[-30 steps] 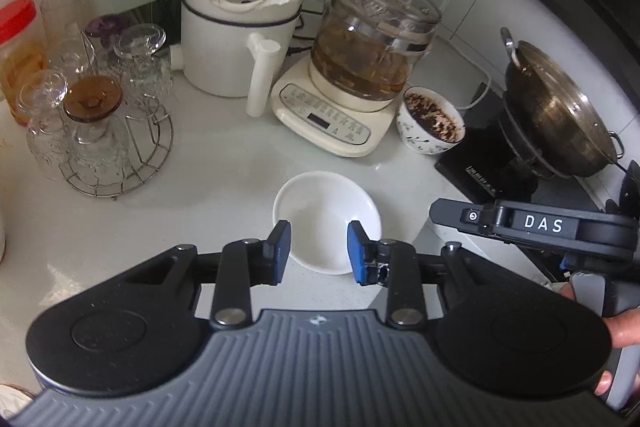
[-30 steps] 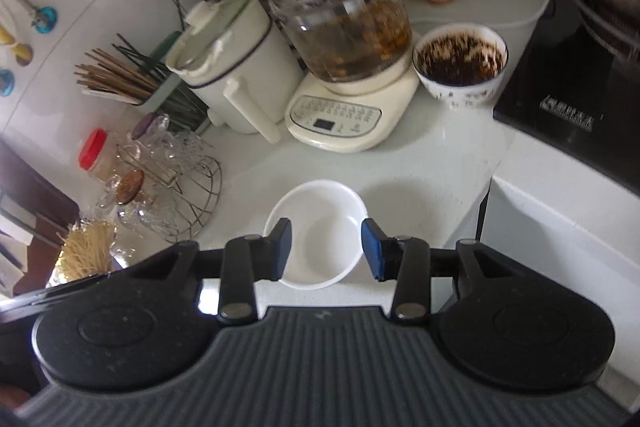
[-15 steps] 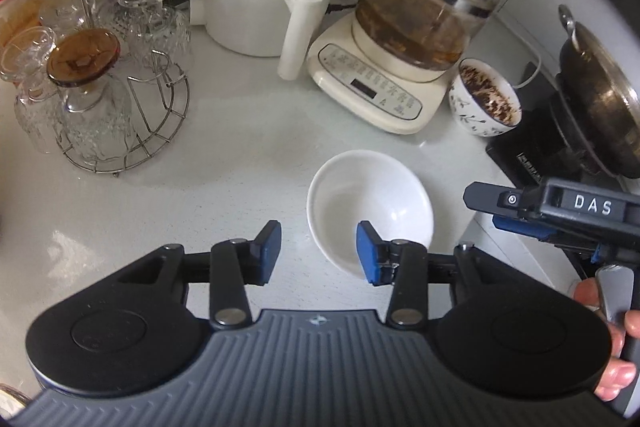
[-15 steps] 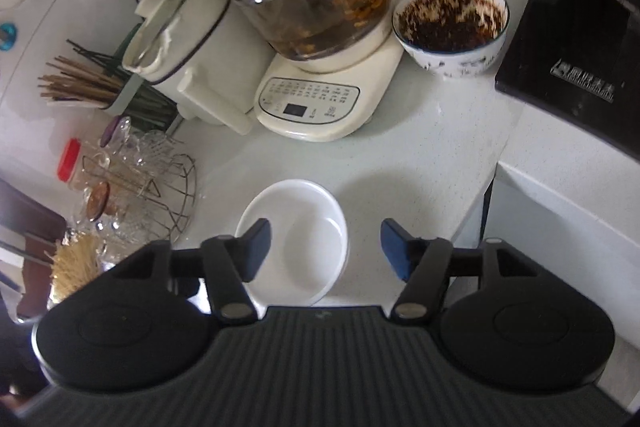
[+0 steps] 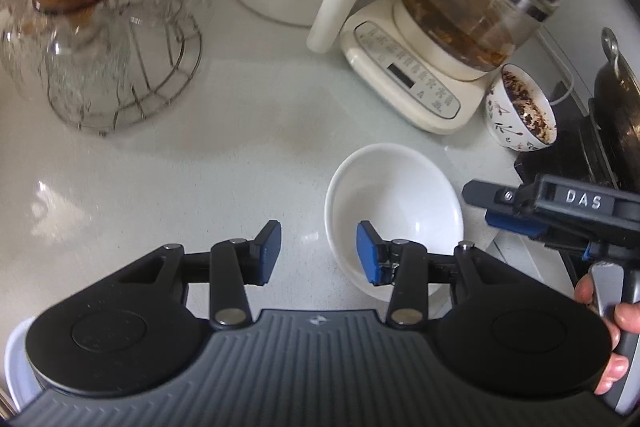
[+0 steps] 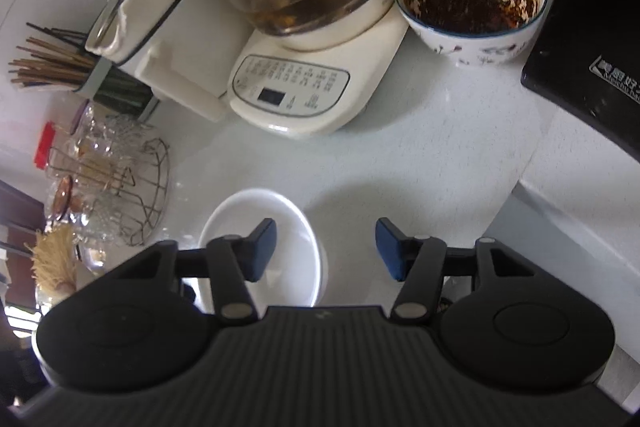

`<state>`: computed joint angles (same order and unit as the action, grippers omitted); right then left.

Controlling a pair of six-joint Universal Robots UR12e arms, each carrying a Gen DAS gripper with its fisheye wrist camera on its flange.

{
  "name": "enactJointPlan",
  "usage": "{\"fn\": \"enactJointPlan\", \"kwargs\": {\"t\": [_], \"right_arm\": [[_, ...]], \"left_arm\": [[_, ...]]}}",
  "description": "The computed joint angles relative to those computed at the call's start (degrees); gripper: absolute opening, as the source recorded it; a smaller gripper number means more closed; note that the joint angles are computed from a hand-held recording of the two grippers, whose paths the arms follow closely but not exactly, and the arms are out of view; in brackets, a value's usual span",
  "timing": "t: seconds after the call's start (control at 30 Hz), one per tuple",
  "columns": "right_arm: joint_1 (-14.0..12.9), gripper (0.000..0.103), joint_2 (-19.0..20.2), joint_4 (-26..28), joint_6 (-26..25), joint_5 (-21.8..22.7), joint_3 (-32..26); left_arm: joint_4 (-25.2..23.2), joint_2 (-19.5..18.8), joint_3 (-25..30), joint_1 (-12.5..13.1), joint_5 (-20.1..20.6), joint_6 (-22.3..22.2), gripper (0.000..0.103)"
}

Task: Organize plates and bowls
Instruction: 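Move both grippers toward the white ceramic bowl by the kettle, then close both grippers on the rim of the white ceramic bowl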

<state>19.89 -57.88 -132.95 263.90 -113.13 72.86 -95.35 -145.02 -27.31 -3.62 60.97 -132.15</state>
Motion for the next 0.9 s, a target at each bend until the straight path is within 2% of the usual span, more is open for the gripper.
{"fn": "enactJointPlan", "kwargs": {"t": [0.13,0.23,0.43,0.6,0.7,0.73,0.8,0.9], "right_arm": [[-0.7,0.048,0.0,-0.7,-2.0,2.3,0.8],[-1.2,0.036,-0.1,-2.4,-2.7,5.1,1.7],[-1.5,0.026,0.0,-4.6,-3.8,6.1,2.3],[-1.5,0.017,0.3,-5.2,-4.6,6.6,2.0],[-1.6,0.014,0.3,-6.2,-4.9,6.9,2.3],[-1.7,0.014,0.2,-6.9,-5.2,7.1,2.5],[-1.6,0.011,0.2,-7.7,-5.5,7.2,2.6],[-1.5,0.008,0.2,-7.9,-5.9,6.7,2.7]], "left_arm": [[1.0,0.3,-1.3,-0.2,1.6,-0.6,0.047],[-0.3,0.2,-1.2,-0.1,1.1,0.7,0.046],[-1.9,-0.4,0.0,-0.2,1.2,0.9,0.041],[-1.8,-0.2,-0.2,-0.4,1.2,2.3,0.033],[-3.8,-0.9,1.2,-0.3,0.2,2.8,0.017],[-3.2,-0.5,0.6,-0.3,0.0,2.9,0.01],[-1.5,0.2,-0.8,-0.4,0.1,3.0,0.01],[-2.0,0.0,-0.6,-0.3,-0.4,2.8,0.01]]}}
